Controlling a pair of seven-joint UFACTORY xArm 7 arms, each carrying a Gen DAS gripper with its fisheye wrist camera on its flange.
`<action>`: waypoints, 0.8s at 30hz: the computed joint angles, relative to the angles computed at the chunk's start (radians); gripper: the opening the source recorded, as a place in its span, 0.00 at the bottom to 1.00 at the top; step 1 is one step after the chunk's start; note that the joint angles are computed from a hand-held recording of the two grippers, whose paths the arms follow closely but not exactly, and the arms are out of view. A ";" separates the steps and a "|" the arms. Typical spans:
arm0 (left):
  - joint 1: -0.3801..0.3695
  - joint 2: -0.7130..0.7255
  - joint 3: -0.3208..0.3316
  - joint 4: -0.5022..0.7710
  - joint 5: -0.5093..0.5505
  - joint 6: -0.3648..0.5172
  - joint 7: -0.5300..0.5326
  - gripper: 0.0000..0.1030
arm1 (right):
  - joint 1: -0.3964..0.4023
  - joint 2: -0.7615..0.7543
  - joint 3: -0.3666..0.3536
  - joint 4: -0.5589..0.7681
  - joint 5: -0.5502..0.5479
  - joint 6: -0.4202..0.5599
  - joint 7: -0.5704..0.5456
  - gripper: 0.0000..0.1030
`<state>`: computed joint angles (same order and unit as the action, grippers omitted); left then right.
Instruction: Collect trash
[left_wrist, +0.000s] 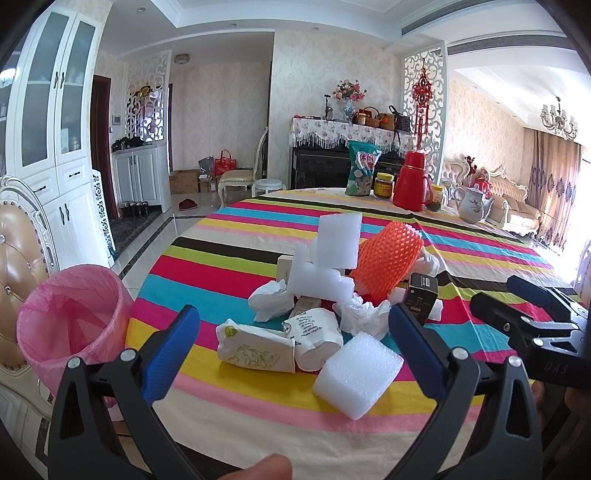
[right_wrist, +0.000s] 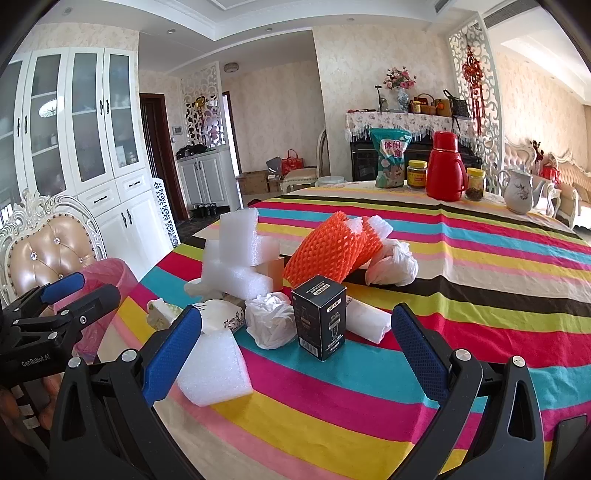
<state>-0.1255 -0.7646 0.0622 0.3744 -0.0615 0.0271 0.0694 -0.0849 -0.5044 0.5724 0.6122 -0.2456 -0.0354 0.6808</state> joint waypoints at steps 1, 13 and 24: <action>0.001 0.001 -0.001 -0.001 0.000 -0.001 -0.002 0.96 | 0.003 0.004 -0.003 0.000 0.000 -0.001 -0.001 0.93; 0.017 0.050 0.034 0.025 -0.004 0.038 0.016 0.96 | 0.020 0.079 -0.026 0.047 -0.033 0.073 0.009 0.93; -0.056 0.241 0.191 0.184 -0.165 0.229 0.105 0.95 | -0.016 0.271 -0.035 0.210 -0.243 0.156 0.095 0.93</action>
